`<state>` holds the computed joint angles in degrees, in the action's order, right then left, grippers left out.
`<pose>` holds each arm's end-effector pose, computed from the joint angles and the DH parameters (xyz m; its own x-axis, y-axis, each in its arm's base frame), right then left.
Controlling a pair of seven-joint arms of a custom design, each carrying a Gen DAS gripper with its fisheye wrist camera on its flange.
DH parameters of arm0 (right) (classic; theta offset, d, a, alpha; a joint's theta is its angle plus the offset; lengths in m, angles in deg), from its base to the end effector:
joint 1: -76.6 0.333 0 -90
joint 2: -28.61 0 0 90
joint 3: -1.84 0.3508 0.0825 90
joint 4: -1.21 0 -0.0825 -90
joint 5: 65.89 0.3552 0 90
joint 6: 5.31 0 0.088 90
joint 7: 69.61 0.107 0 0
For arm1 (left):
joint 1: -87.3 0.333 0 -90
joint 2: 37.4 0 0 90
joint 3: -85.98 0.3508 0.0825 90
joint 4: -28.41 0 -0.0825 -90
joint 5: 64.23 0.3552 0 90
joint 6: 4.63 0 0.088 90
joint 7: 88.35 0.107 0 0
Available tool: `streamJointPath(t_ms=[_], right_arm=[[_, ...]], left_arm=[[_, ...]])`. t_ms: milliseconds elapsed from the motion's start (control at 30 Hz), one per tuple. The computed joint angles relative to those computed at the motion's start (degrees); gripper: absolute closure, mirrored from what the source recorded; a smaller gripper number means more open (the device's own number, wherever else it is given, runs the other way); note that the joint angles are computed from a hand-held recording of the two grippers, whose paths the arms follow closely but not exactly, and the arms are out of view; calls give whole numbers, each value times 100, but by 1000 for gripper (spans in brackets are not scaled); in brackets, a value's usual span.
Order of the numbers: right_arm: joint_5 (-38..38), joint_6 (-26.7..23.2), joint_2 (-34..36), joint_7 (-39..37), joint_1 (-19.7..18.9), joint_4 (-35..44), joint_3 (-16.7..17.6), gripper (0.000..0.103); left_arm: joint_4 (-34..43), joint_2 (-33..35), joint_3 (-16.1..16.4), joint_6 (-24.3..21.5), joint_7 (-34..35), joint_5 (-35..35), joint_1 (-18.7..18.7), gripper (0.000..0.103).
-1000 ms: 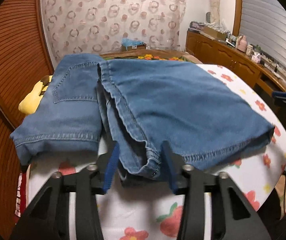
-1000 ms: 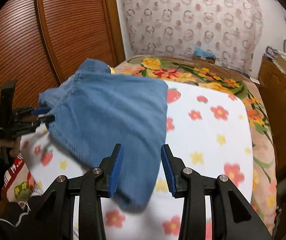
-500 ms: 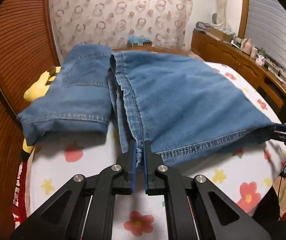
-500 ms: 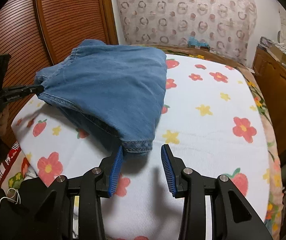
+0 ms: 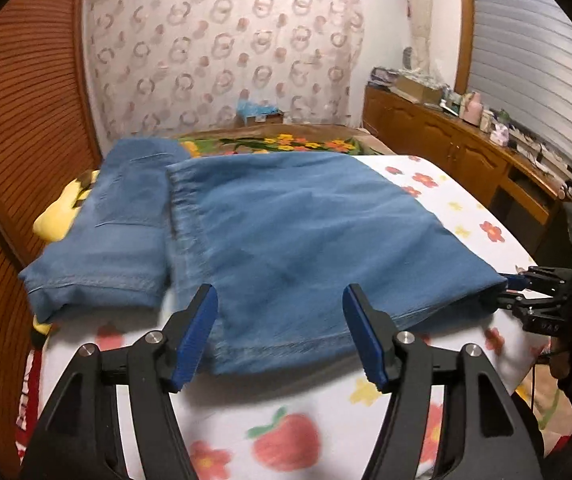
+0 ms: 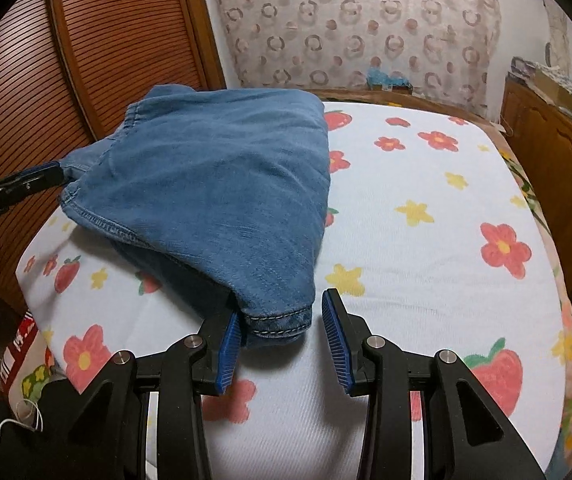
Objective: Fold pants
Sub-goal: 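Grasp the jeans leg hem with the right gripper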
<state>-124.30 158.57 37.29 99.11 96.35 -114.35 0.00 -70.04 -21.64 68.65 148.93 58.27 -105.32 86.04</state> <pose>0.5523 0.2286 0.4877 -0.1104 -0.9875 -0.1127 -0.6503 0.1575 -0.7432 0.6421 -0.1683 0.5494 -0.6806 -0.7318 0.0367 -0.4877 0.4150 -0.7681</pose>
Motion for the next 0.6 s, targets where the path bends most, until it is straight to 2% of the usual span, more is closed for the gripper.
streamJointPath(t_ms=[200, 600], right_arm=[[-68, 12, 11, 158, 16, 47, -15, 62], [165, -47, 97, 65, 20, 114, -27, 63]], left_arm=[[213, 325, 34, 21, -677, 809, -365, 37], [100, 465, -88, 160, -1054, 1426, -376, 37]])
